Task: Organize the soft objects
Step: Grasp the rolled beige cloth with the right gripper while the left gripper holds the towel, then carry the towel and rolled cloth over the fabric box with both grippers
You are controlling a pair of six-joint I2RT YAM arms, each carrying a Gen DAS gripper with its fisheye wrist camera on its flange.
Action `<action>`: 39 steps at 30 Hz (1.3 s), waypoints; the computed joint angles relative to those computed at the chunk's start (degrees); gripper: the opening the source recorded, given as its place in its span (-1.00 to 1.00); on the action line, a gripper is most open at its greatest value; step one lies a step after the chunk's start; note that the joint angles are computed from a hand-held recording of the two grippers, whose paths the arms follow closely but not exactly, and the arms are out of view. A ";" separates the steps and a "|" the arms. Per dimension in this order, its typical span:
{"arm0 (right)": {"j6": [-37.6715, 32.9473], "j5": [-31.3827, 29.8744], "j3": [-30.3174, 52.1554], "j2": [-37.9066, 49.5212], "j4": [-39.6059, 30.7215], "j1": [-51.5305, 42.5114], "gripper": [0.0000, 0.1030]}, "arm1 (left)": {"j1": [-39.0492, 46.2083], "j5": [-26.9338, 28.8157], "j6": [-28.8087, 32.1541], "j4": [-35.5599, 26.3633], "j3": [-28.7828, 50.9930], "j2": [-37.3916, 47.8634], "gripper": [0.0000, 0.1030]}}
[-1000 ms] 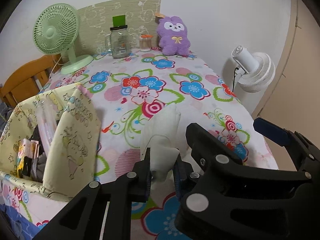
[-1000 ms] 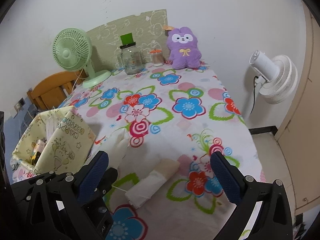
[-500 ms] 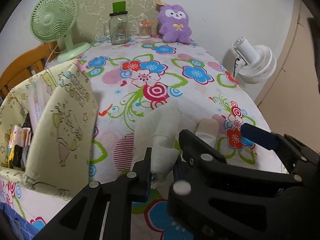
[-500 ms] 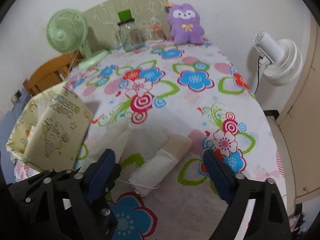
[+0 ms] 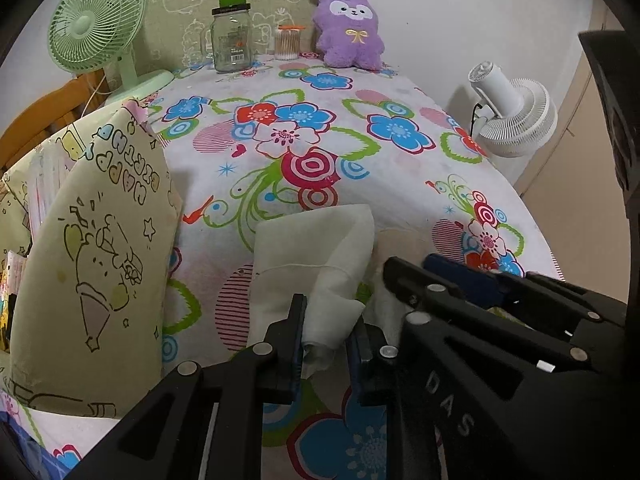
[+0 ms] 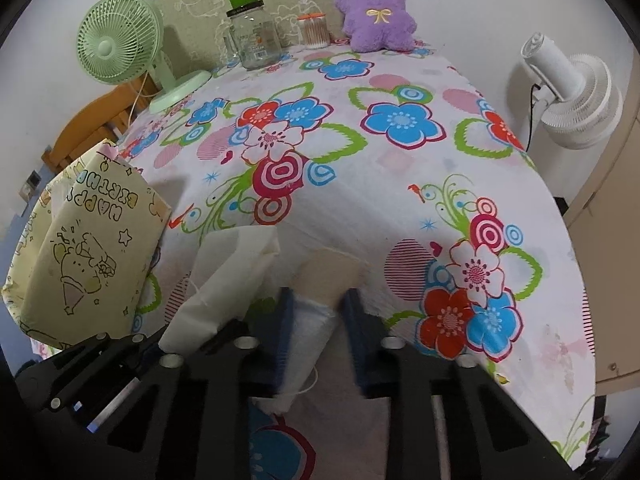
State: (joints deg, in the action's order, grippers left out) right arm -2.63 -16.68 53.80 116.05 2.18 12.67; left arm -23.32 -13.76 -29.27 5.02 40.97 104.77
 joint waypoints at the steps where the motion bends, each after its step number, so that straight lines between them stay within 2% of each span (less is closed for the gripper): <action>1: 0.15 -0.33 0.10 0.11 -0.01 -0.05 -0.67 | 0.01 0.01 0.00 -0.04 0.08 0.10 -0.67; 4: -0.28 -0.71 0.30 0.08 -0.31 -0.22 -0.83 | -0.19 -0.36 -0.34 -0.61 0.54 0.27 -0.67; 8: -1.27 -0.64 -0.14 -0.68 -0.15 -0.63 -0.88 | -0.88 -1.40 -0.82 -1.31 0.88 -0.02 -0.67; 17: -1.79 -1.27 -2.96 -4.29 1.30 -2.00 -0.88 | -2.45 -2.89 -1.13 -2.37 0.73 -2.23 -0.67; 39: -1.36 -0.48 -9.27 -22.27 -0.60 -2.18 -0.89 | -6.07 -7.99 0.81 -7.99 -1.78 -18.37 -0.69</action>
